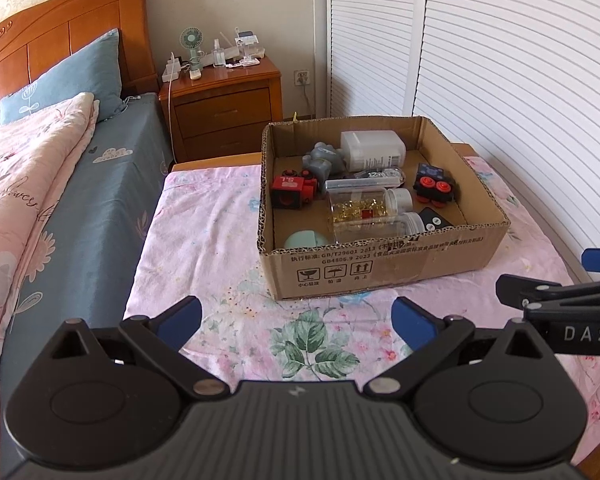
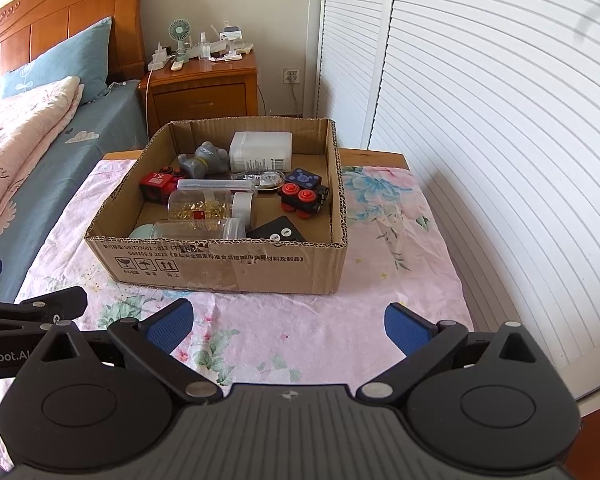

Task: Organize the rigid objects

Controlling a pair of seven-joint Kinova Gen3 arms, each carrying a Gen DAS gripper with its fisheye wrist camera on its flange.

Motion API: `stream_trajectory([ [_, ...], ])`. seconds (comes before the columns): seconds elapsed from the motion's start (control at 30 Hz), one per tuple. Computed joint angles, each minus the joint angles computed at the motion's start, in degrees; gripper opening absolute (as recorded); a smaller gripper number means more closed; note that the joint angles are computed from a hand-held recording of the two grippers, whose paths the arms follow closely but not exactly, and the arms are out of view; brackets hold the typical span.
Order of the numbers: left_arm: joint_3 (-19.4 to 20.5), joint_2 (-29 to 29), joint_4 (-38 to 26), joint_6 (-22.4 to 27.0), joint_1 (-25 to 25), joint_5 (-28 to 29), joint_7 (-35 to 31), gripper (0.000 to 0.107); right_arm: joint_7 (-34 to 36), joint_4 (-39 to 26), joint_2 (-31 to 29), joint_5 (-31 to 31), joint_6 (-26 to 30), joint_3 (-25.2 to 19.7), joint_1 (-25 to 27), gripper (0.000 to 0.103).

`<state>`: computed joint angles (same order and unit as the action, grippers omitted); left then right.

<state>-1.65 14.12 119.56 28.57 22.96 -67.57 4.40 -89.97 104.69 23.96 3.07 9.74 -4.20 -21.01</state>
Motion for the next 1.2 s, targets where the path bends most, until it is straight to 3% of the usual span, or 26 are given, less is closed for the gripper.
stream_trajectory([
  [1.2,-0.5,0.4,-0.3,-0.3,0.2,0.5,0.3,0.101,0.9,-0.2,0.2,-0.4,0.2,-0.6,0.7,0.103],
])
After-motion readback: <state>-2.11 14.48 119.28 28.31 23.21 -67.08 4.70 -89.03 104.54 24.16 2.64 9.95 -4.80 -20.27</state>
